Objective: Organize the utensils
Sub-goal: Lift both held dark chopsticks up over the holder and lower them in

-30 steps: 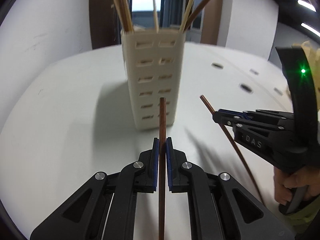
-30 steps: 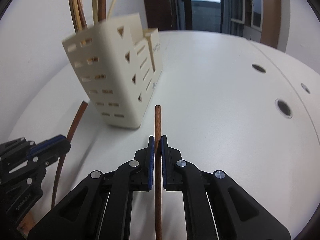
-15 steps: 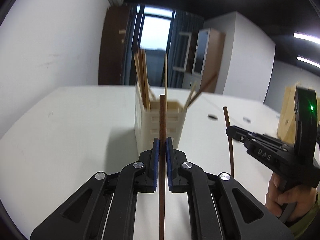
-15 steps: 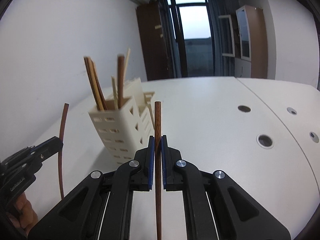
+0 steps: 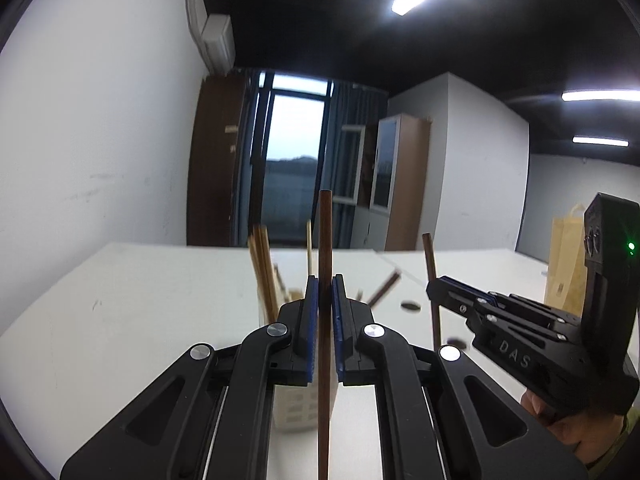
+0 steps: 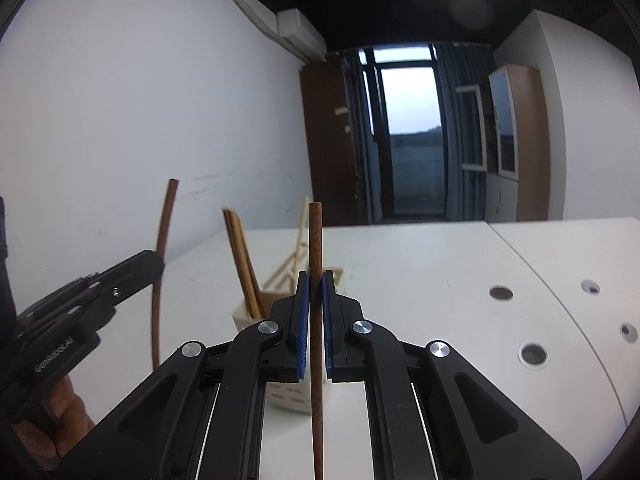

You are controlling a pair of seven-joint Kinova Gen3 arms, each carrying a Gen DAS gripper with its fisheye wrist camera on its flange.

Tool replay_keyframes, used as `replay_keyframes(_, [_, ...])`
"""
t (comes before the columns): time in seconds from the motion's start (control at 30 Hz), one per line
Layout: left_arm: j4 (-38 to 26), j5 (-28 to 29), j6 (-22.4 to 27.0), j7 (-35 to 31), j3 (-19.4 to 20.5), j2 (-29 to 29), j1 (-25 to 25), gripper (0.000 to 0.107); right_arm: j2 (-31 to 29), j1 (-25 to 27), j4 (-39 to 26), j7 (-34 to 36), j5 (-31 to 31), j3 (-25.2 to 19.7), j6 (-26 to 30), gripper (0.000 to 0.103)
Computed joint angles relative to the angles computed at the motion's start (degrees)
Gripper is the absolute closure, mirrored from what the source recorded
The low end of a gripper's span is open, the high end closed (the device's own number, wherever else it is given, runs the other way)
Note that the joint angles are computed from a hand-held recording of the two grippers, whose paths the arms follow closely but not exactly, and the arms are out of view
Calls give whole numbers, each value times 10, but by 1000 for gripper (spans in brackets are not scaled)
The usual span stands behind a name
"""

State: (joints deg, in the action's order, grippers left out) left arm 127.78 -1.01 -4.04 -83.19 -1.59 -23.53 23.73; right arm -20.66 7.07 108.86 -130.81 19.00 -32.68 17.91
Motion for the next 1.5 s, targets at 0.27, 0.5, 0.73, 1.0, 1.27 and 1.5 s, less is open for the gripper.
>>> replay_keyframes(0.27, [-3, -9, -56, 24, 1, 16, -4, 101, 21, 17, -26, 15, 0, -9, -43, 96])
replay_keyframes(0.5, [-10, -48, -70, 41, -25, 36, 12, 101, 34, 47, -35, 23, 0, -28, -65, 96])
replay_keyframes(0.73, [-2, -65, -123, 63, -15, 36, -13, 101, 43, 66, -32, 45, -19, -29, -120, 96])
replay_keyframes(1.0, [0, -108, -198, 115, -23, 46, -29, 101, 48, 101, -21, 90, -77, -41, -191, 96])
replay_keyframes(1.27, [30, -69, -309, 96, 46, 72, -106, 101, 55, 89, 3, 143, -135, -26, -279, 96])
replay_keyframes(1.5, [59, 6, -429, 46, 96, 95, -133, 101, 55, 120, 39, 214, -225, -62, -388, 96])
